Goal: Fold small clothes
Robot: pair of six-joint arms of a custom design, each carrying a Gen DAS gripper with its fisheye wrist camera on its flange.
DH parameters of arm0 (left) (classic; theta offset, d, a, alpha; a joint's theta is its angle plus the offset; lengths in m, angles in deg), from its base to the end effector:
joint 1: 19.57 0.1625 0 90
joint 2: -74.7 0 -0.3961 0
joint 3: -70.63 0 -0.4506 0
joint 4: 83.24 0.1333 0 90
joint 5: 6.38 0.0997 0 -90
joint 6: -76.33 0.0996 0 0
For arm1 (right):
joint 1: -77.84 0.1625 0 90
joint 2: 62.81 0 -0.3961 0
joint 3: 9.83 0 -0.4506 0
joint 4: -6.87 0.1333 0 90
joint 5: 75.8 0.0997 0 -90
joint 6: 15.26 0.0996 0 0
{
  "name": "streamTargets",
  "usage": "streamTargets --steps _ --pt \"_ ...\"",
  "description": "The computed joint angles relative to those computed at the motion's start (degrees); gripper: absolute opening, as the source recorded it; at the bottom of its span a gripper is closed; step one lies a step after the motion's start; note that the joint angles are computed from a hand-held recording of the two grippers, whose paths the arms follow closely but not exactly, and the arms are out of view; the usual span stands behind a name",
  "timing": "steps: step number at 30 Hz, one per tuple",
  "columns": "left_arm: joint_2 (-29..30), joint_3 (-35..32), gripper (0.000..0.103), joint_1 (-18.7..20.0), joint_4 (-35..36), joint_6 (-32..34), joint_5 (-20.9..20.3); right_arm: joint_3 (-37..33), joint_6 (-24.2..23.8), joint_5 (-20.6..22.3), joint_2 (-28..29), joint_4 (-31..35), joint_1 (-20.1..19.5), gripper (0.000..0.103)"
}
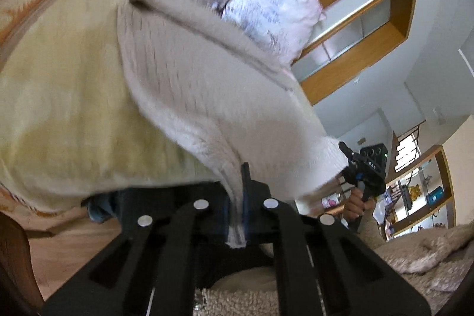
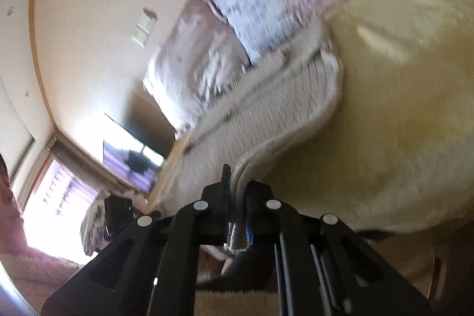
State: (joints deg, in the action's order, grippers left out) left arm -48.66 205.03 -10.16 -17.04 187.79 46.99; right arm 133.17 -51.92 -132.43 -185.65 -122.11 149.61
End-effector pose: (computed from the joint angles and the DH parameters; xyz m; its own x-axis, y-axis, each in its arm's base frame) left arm -0.1114 -0.2138 0.3071 -0.9910 0.1334 -0.0073 0.1089 0.7751 -0.6224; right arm 0.0756 -0.3717 0.2934 -0.8576 -0.4624 -0.2250 -0.2692 0.7766 -0.5696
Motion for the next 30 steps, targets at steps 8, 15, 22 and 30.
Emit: streamTargets --steps 8,15,22,30 --pt "1.98 -5.75 0.006 2.78 -0.02 5.86 -8.48 0.45 5.4 -0.7 3.75 -18.28 4.91 0.008" --pt "8.92 -14.26 0.006 13.54 -8.43 20.43 -10.0 -2.82 9.03 -4.66 12.12 -31.4 10.34 0.008" --pt "14.42 -22.14 0.005 21.34 -13.73 30.36 -9.37 -7.16 11.62 -8.18 20.46 -40.59 14.46 0.008" --pt "22.44 -32.46 0.005 29.34 -18.58 41.18 -6.49 -14.47 15.76 -11.49 29.98 -46.15 18.64 0.008"
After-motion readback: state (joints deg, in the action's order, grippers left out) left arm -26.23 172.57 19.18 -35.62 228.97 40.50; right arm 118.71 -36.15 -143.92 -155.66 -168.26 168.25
